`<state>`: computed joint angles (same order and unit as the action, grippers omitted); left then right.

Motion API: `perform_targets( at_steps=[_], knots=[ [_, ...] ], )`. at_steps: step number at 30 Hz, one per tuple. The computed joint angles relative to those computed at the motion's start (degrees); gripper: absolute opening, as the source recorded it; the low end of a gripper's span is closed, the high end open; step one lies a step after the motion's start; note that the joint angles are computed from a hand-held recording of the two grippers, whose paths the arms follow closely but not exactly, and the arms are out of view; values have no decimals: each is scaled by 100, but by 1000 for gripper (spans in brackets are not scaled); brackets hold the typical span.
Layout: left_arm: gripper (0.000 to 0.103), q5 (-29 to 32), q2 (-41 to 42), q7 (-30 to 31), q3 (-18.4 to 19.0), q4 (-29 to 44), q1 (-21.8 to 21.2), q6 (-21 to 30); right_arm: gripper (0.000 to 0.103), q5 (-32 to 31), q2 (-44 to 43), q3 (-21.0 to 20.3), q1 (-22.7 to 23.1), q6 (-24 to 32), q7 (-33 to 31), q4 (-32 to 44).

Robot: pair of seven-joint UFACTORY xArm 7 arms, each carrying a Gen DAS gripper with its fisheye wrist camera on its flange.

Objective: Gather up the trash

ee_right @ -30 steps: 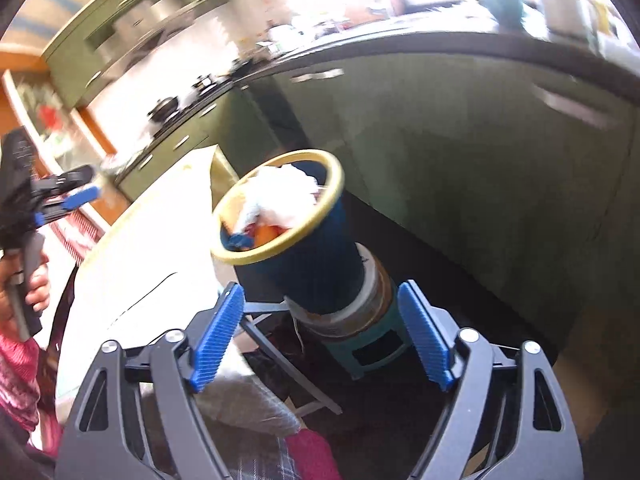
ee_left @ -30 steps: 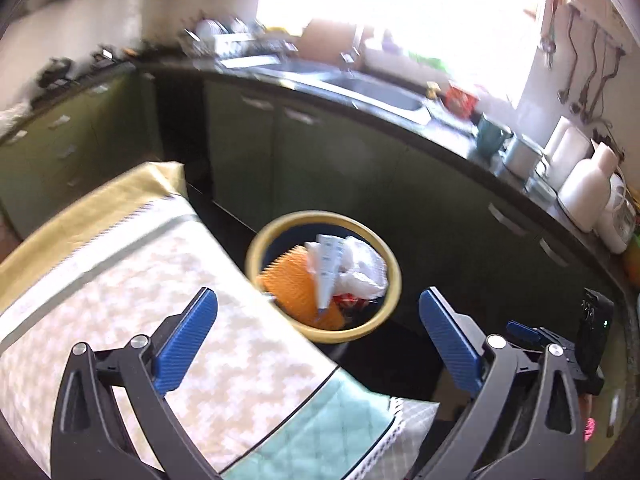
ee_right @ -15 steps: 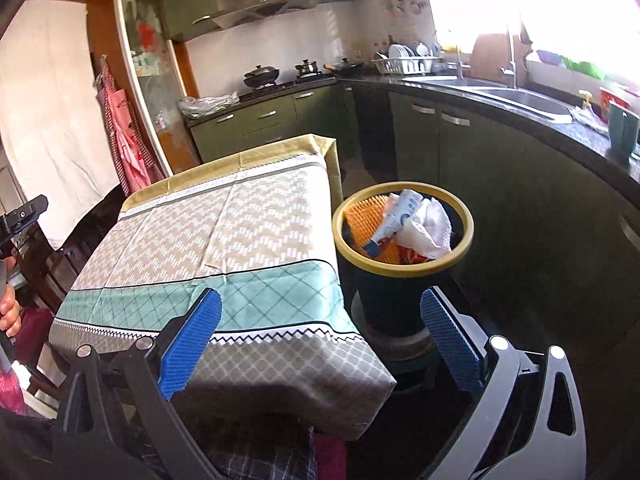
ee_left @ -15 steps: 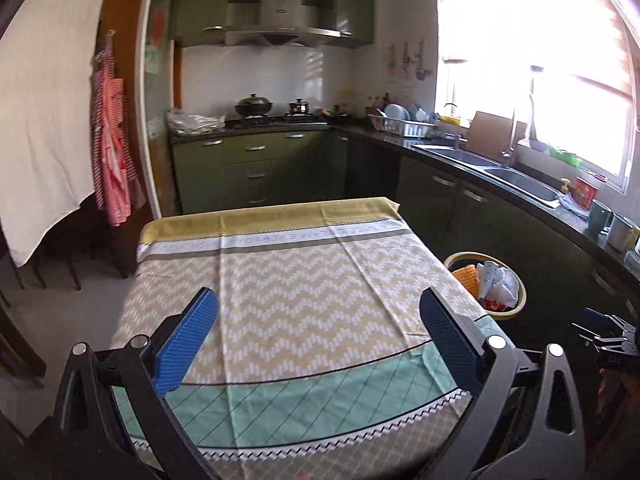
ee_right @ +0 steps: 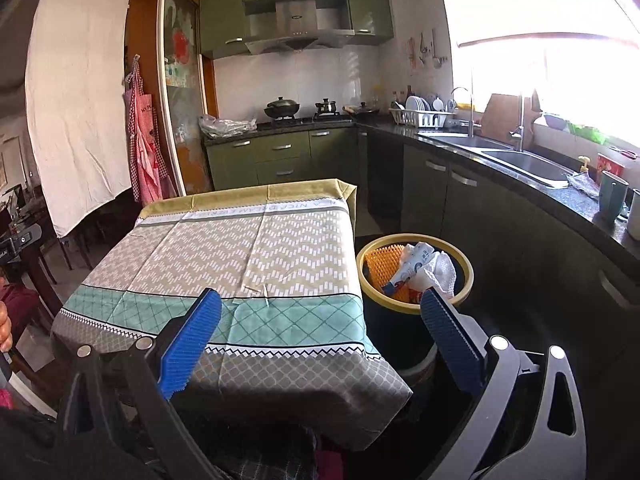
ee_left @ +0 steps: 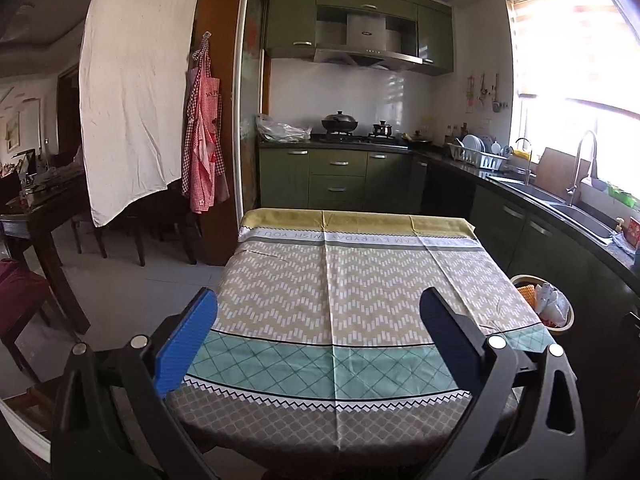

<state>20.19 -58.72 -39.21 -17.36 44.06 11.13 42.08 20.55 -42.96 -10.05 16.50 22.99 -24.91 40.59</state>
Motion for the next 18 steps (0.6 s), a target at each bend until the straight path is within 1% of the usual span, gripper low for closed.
perform_targets(
  at_steps=[3,6,10,14,18],
  knots=[
    [96,-124,42,122,171,38,-202,-200,98,-102,-112,136,-210,-123,160,-63],
    [96,-221,106,239,215,127,-299,-319,98,-222,-173,163,-338,-170,311,-82],
    [96,-251,22,298,134,139,-272,-370,98,-330,-242,114,-375,-216,380,-112],
    [96,-299,-15,447,130,143,-349,-405,98,-390,-292,62,-375,-219,418,-137],
    [96,-263,-37,540,64,151,-296,-448,98,-466,-323,83,-425,-244,469,-150]
  ],
)
